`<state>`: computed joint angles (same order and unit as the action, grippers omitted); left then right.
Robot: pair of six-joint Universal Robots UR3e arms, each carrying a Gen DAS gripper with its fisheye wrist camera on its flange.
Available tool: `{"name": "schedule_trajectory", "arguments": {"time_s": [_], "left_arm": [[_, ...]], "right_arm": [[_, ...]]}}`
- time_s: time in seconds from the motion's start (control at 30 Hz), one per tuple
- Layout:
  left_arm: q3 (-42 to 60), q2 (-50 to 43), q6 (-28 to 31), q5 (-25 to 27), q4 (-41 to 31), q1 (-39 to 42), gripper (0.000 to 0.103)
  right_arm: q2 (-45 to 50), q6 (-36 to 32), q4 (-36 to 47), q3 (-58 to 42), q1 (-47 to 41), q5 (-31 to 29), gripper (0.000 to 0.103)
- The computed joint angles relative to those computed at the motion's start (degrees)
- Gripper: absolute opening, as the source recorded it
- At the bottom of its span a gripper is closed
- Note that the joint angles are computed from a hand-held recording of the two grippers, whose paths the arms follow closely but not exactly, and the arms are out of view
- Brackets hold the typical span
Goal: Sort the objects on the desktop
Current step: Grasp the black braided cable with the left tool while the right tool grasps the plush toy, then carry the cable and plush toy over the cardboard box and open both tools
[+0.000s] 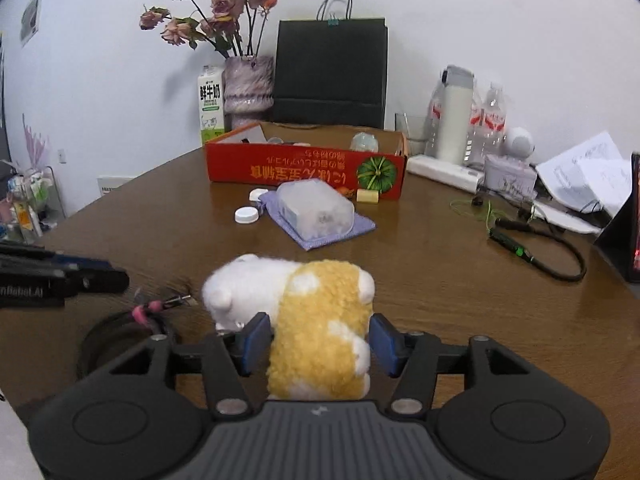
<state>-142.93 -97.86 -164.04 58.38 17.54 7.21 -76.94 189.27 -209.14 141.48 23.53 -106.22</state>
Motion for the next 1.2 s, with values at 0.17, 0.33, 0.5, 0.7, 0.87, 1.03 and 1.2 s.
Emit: {"name": "schedule_trajectory", "arguments": {"time_s": [0.17,0.33,0.5,0.7,0.87,1.03,1.2], "left_arm": [[-1.0,0.9,3.0,1.1,-2.3,-0.3,0.053],[-0.1,-0.3,5.7,5.0,-5.1,-2.7,0.051],[1.1,-5.9,3.6,9.4,3.3,-5.8,0.032],[-1.5,-4.5,3.4,7.9,6.2,-4.5,0.021],[-3.5,1.2,1.2,4.2,6.5,-1.8,0.020],[5.6,3.1,-2.2,1.1,-2.4,-0.6,0.020],[21.7,-2.8,-8.4,3.3,-8.0,-2.4,0.020]], "right_arm": [[2.4,-1.0,4.2,-4.6,2.7,-4.5,0.057],[3.9,-1.4,5.3,-6.1,3.0,-5.5,0.057],[5.6,-1.0,3.2,-6.1,2.7,-5.4,0.056],[5.3,-0.1,0.8,-4.2,2.1,-4.4,0.045],[2.6,0.5,-1.6,-1.6,1.2,-3.1,0.043],[-4.5,-0.2,0.6,-0.1,-5.5,5.7,0.043],[-7.8,-4.0,8.2,-8.2,-12.4,12.4,0.043]]}}
